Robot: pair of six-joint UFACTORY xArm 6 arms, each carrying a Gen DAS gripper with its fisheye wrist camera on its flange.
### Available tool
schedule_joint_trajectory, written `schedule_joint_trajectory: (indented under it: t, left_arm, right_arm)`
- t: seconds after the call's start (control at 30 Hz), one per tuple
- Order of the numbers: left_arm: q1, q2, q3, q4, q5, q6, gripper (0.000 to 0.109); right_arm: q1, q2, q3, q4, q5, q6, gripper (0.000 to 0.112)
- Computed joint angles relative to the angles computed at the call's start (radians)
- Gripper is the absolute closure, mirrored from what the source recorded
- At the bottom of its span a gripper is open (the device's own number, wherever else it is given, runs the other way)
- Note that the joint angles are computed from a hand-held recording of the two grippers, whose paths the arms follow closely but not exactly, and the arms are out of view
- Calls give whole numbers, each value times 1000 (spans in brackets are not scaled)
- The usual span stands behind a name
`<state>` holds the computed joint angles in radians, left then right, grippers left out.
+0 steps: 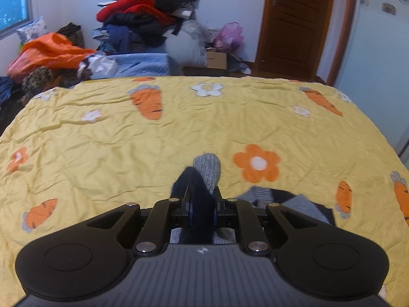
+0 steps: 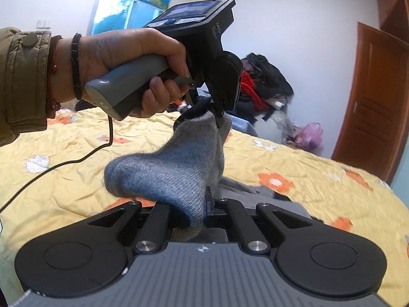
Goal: Fold small clothes
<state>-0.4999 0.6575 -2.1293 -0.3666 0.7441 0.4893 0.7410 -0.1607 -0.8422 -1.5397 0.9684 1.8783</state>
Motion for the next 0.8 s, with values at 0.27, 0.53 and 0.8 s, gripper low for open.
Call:
schedule_joint_trajectory:
  t: [0.27, 0.53, 0.8]
  left_arm:
    - [-82, -2, 33, 54, -19, -49, 96]
    - [-153, 34, 21, 130, -19, -107, 96]
    - [-203, 30, 60, 189, -46, -128, 96]
  right_arm:
    - [-18, -130, 146, 22, -9, 131, 102]
    - [-61, -229, 262, 24, -72, 290, 102]
    - [-118, -270, 320, -8, -146, 379, 102]
